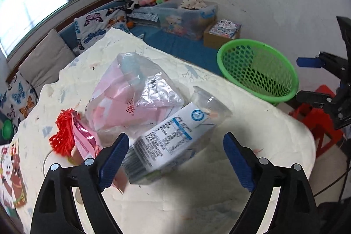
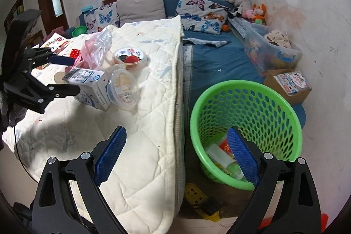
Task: Collect trash
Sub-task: 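Move the left tool back to the mattress and grasp the white milk carton, then grasp the clear plastic yogurt cup with the right tool while the left tool holds the carton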
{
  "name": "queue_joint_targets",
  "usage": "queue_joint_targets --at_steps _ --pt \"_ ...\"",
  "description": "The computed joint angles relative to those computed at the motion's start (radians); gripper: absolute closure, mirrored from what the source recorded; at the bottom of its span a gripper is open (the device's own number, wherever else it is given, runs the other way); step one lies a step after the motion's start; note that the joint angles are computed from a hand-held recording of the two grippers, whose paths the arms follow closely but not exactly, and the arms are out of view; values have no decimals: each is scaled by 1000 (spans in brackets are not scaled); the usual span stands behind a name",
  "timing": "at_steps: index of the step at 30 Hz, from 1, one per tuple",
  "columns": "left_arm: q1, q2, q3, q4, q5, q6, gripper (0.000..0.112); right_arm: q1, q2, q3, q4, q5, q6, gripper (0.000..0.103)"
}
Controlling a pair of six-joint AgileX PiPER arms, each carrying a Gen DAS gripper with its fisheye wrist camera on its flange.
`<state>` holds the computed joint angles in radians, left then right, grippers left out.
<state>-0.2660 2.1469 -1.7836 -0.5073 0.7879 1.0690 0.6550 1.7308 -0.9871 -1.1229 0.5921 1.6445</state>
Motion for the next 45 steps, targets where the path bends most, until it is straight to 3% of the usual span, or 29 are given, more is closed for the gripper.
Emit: queue_joint_targets --at_steps 6,14,16,23,26,34,38,45 --pt "19 81 -123 15 91 -16 26 -17 31 -32 23 -25 -47 11" --pt "26 97 -165 26 177 3 29 -43 68 -73 55 -61 -93 11" --pt "11 73 -117 55 128 18 35 -51 80 -82 64 -75 -103 11" --pt "-10 29 2 55 -17 113 37 -77 105 -95 96 -128 -131 11" --pt "-20 25 23 62 -45 118 38 -90 120 -106 120 -159 -153 11" --pt "-45 -28 120 53 -102 142 58 -126 150 -135 210 -268 -245 14" --pt "-46 -60 179 32 -148 133 60 -147 165 -152 303 -323 -338 18" --pt "9 -101 193 -70 -75 127 64 -184 211 -214 624 -389 -670 24"
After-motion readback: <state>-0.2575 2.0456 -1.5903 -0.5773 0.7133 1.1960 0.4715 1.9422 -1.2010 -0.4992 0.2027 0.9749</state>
